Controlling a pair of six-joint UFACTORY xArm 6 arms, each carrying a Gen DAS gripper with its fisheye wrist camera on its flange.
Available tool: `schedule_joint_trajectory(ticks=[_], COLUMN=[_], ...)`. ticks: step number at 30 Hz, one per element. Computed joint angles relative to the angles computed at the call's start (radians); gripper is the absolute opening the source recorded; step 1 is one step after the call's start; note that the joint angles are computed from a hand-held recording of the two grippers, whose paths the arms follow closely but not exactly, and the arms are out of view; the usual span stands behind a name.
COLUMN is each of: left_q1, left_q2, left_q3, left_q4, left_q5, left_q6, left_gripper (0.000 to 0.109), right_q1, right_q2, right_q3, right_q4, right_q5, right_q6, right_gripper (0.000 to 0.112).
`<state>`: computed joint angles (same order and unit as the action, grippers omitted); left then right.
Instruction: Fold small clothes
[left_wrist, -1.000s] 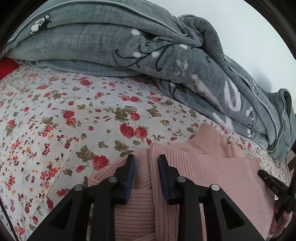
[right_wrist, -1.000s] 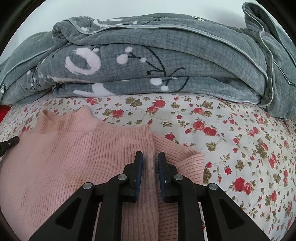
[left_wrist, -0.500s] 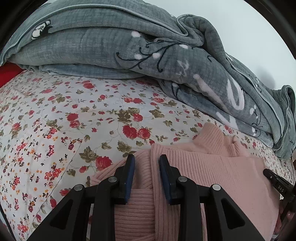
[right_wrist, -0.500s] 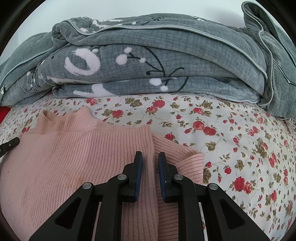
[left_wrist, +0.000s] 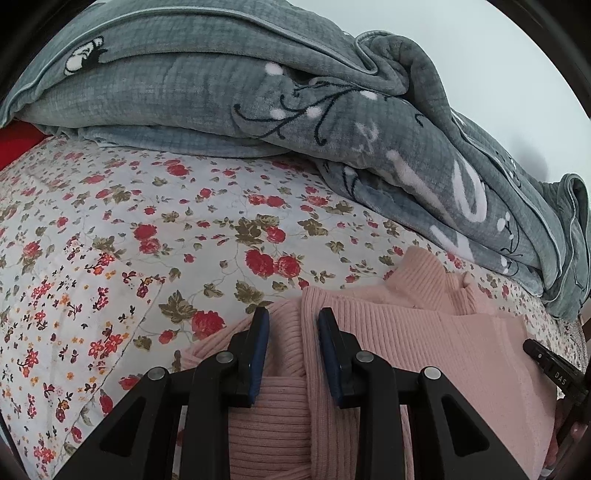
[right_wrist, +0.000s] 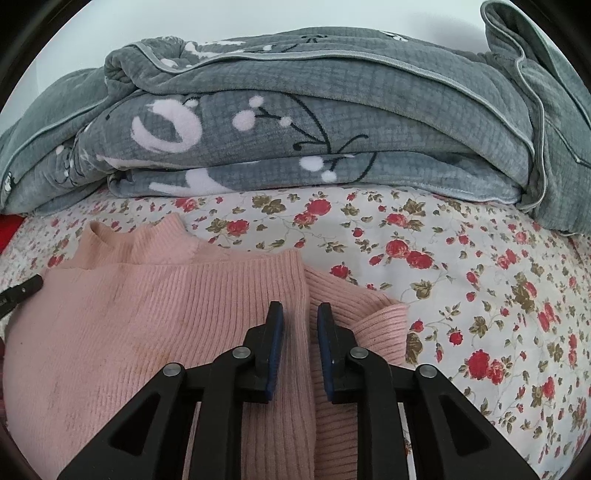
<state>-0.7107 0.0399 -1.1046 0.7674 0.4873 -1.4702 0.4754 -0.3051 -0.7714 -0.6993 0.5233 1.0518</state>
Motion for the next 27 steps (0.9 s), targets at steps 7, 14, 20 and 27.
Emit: schedule_joint_trajectory(ticks=[7, 14, 20, 27], left_q1=[0.011, 0.021, -0.039, -0.065], left_q2=[-0.009, -0.024, -0.162, -0.396], left_q3=[0.016, 0.04, 0.1, 0.298], left_q4=[-0.023, -0.049, 0.043, -0.112], left_q5=[-0.039, -0.077, 0.065, 0.056], left_q6=[0.003, 0.01, 0.005, 0.093], left_gripper=[0.028, 0.034, 0.046, 0.054], right_q1=[0.011, 0.086, 0.104, 0.091], right_q2=[-0.029, -0.044, -0.307, -0.489], right_q3=[0.012, -0.04, 0.119, 0.268], right_q4=[-0.055, -0.128, -0.019, 0.14], right_q5=[-0.01, 0.267, 0.299, 0.165], right_q6=[0.033, 0.058, 0.045, 0.029], right_gripper=[0.046, 0.051, 0.064, 0.08])
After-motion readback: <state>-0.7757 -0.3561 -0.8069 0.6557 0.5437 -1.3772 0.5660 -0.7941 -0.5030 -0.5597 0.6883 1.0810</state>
